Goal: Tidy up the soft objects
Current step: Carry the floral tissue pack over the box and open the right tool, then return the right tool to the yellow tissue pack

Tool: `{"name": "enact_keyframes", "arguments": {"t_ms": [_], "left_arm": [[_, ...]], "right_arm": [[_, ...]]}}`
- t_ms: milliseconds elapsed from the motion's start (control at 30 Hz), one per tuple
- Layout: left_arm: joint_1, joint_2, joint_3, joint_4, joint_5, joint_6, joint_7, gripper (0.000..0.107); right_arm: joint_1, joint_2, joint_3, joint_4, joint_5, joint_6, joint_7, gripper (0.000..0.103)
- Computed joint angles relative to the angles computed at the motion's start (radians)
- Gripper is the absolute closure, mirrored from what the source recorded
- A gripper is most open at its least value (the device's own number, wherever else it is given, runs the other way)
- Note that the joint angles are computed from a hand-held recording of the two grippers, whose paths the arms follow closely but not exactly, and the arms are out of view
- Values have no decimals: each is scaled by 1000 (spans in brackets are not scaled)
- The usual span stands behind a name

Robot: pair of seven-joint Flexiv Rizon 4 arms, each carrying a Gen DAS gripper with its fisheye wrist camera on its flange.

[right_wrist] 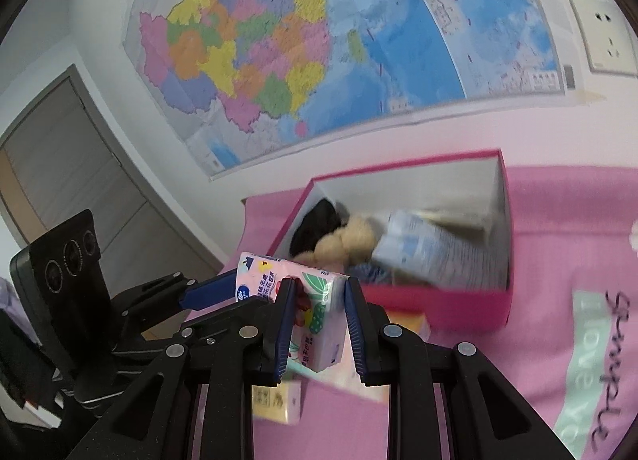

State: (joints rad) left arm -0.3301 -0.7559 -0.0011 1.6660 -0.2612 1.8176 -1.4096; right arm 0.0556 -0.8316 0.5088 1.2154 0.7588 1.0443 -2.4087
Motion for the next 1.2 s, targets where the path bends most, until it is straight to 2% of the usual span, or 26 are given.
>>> {"name": "enact_keyframes", "arguments": {"t_ms": [100, 267, 367, 567, 700, 733, 833, 900, 967, 1033, 1067, 1133, 1200], "left_arm": [[9, -22, 6, -54, -6, -37, 7, 72], [-23, -67, 84, -155, -21, -106, -2, 72], [-6, -99, 89, -218, -17, -152, -10, 72], [-16, -165, 153, -334, 12, -259, -72, 72], [-22, -192, 197, -372, 39, -308, -150, 72], [-24, -192, 207, -372, 49, -312, -168, 72], [-21, -176, 219, -349, 79, -301, -218, 70], [-24, -147, 233, -310, 95, -268, -258, 57], [-38, -106, 259, -250, 110, -208, -290, 23], [-73, -56, 310, -166, 112, -126, -322, 8], [-89, -23, 326, -105, 110, -69, -328, 5], [-112, 25, 342, -12, 104, 4, -317, 4], [-171, 59, 395, 88, 74, 61, -310, 4]], "right_arm": [[32, -28, -26, -64, -33, -14, 40, 78], [76, -89, -56, -182, -91, -49, 112, 78], [98, -131, -69, -257, -127, -78, 154, 78], [158, -226, -118, -412, -212, -135, 262, 78], [192, -285, -151, -496, -265, -164, 343, 73], [199, -295, -158, -510, -278, -168, 360, 66], [212, -308, -175, -518, -308, -152, 404, 56], [205, -300, -170, -496, -312, -126, 409, 55], [194, -271, -162, -443, -314, -86, 402, 55], [170, -216, -139, -346, -305, -26, 361, 49], [158, -193, -126, -303, -302, 0, 341, 46], [110, -132, -65, -190, -271, 55, 251, 31], [66, -69, -12, -69, -242, 91, 163, 27]]}}
